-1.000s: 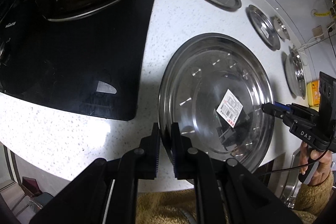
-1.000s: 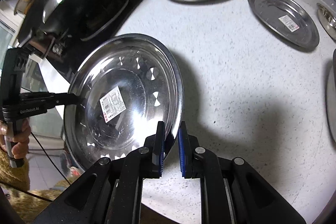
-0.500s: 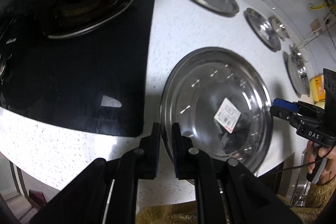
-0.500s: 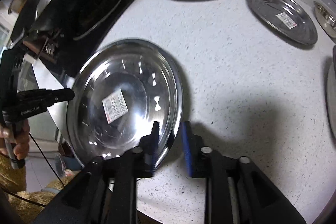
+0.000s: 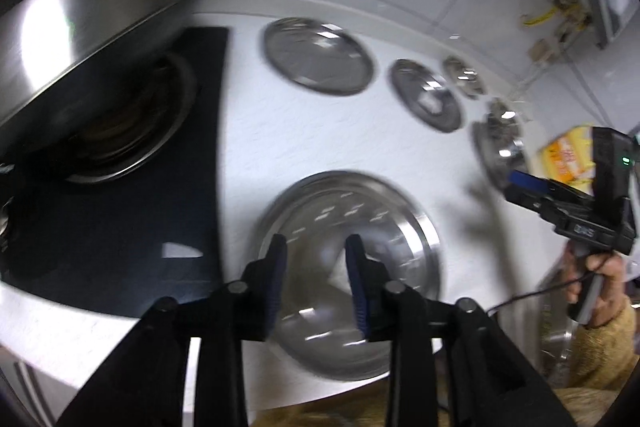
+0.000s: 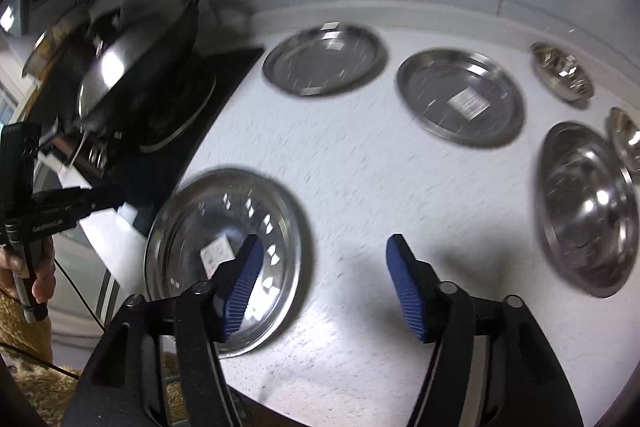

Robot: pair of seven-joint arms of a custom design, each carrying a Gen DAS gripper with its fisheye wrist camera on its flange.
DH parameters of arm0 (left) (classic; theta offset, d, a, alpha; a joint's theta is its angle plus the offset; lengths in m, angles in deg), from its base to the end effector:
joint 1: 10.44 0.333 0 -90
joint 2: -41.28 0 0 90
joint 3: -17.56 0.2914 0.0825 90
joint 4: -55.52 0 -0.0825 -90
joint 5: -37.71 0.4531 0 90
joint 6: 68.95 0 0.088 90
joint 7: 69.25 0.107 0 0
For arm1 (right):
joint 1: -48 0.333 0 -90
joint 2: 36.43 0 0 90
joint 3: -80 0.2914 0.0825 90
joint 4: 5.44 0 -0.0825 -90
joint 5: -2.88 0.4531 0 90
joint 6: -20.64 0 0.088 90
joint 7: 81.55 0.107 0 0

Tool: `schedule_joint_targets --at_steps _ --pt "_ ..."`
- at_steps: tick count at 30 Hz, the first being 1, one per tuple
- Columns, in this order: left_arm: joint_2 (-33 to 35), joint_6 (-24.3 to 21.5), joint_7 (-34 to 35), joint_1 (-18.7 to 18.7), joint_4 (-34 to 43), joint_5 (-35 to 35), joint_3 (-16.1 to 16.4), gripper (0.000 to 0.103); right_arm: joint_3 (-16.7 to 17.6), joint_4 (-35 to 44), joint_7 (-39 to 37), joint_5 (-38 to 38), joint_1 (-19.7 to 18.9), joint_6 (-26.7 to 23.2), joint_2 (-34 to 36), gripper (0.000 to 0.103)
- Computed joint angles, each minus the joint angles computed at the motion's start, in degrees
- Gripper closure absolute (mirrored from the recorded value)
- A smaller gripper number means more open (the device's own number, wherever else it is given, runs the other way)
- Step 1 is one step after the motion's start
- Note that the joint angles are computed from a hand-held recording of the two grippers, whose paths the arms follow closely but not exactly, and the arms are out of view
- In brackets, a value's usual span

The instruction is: Organize plates and bowls

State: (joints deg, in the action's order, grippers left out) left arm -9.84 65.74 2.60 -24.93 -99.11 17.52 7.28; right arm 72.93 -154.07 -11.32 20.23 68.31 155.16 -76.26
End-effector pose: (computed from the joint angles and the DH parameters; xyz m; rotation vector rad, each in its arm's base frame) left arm 0.3790 -0.1763 0.5037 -2.1776 1.9875 -0.8521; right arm 0.4453 0.1105 0.4823 -2.1795 1.4113 -0.1240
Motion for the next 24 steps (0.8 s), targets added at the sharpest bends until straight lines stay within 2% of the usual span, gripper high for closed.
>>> schedule_joint_targets --at_steps 6,9,13,17,19,21,24 --pt "13.7 3.6 5.2 -3.5 9.9 -4.9 1.5 0.072 -1.2 3.4 0.7 -1.6 -3.1 2.0 1.4 0.035" --pt "20.8 4.8 5.6 -3.6 16.0 -6.2 0.4 0.072 -1.9 7.2 -0.2 -2.8 -4.7 2.7 5.2 0.030" --pt "31.1 5.4 1.6 -1.9 25.3 -4.3 -2.2 0.072 -3.1 12.8 -1.8 -1.5 -5.8 2.2 11.4 0.029" --pt "40.6 7.1 -3.9 -0.8 33.3 -2.1 -3.4 0.072 -3.6 20.1 -5.7 1.9 -7.1 1.3 19.7 0.029" --pt "45.3 8.4 -6.9 -0.3 37.2 0.3 -3.8 0.067 -3.4 23.9 -8.0 3.8 -8.0 0.1 23.8 0.029" --pt "49.6 9.3 -9.3 -0.2 40.4 1.5 -3.7 0.053 -3.1 28.4 -10.2 5.6 -9.0 -1.6 28.6 0.029" --pt "56.2 9.0 -13.0 -0.3 45.9 2.9 -3.3 0.050 -1.4 34.9 -10.6 5.8 -11.1 -3.7 35.7 0.029"
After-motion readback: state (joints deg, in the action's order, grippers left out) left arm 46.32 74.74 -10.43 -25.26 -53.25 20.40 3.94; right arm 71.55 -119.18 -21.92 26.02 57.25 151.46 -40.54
